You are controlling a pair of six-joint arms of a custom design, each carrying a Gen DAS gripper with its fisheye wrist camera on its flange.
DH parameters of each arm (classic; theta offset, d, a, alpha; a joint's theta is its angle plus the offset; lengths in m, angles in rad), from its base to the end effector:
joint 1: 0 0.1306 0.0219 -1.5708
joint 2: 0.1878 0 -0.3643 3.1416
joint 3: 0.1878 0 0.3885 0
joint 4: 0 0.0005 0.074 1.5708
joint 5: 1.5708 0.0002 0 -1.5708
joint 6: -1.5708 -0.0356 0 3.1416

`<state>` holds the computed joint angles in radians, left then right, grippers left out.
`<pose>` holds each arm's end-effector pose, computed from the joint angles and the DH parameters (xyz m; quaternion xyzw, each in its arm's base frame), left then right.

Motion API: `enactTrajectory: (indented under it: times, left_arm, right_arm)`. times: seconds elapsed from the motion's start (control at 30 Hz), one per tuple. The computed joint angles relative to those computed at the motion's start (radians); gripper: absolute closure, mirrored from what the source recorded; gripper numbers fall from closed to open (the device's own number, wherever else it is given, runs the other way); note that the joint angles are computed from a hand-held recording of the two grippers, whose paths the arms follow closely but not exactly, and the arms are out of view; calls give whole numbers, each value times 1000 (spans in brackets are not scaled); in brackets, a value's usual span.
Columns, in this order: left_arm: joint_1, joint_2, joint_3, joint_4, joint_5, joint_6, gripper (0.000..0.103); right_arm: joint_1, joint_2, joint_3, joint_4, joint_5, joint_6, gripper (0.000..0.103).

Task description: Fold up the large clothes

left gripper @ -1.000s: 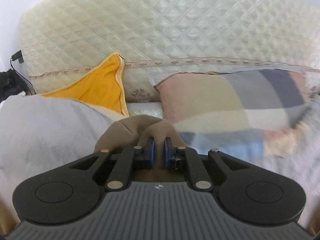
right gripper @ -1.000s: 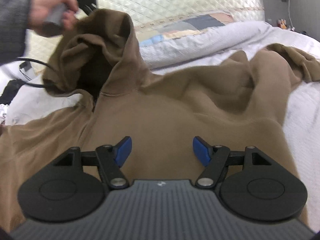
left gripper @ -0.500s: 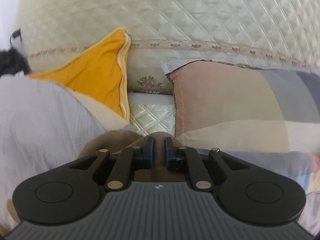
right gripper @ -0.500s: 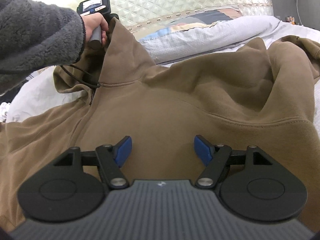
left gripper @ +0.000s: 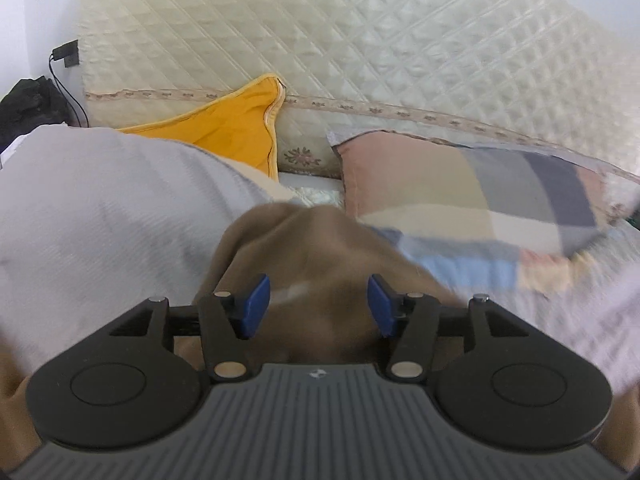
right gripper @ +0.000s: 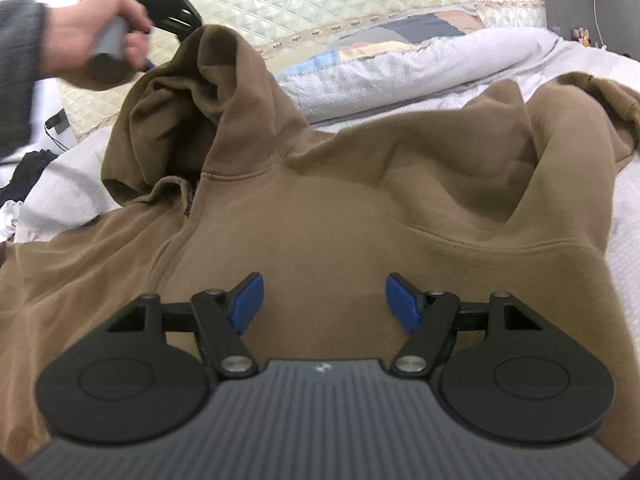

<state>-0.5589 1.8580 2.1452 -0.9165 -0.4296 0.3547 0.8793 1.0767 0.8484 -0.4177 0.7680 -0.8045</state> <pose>0.5561 -0.3309 0.5019 -0.0074 0.8761 -0.0250 0.4815 0.2553 0.2688 0.3299 0.1360 0.8355 0.0852 0.5256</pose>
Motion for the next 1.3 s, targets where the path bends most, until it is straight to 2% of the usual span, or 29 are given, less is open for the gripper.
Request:
enactTrajectory:
  times: [0.2, 0.3, 0.4, 0.5, 0.63, 0.73, 0.8, 0.87, 0.93, 1.03, 1.13, 1.3]
  left_arm:
    - [-75, -332, -410, 97, 59, -24, 43]
    - [-112, -495, -617, 149, 115, 38, 43]
    - [-166, -622, -774, 181, 97, 69, 43]
    - [-237, -732, -909, 217, 33, 61, 43]
    - [-304, -867, -1062, 280, 1, 75, 43]
    - [-314, -970, -1152, 287, 73, 157, 43]
    - [-326, -1037, -1211, 292, 101, 187, 43]
    - [-354, -1078, -1245, 271, 79, 185, 43]
    - [-396, -1115, -1278, 261, 22, 155, 43]
    - [-435, -1166, -1325, 268, -16, 146, 43]
    - [-460, -1209, -1374, 298, -36, 129, 43]
    - [-483, -1268, -1448, 327, -56, 125, 43]
  right_arm:
    - [49, -56, -12, 13, 82, 39, 33]
    - [97, -91, -38, 38, 145, 81, 33]
    - [149, -119, -58, 22, 191, 90, 33]
    - [204, -144, -57, -27, 252, 83, 33]
    - [280, -201, -58, -93, 330, 17, 33]
    - [347, -219, -41, -197, 401, -51, 33]
    - [399, -221, -21, -300, 445, -140, 33]
    - [437, -219, -4, -366, 468, -196, 32]
    - [477, -193, 30, -472, 495, -271, 32]
    - [531, -147, 86, -649, 516, -441, 32]
    - [585, -84, 149, -878, 539, -677, 32]
    - [619, -24, 193, -1071, 539, -901, 32]
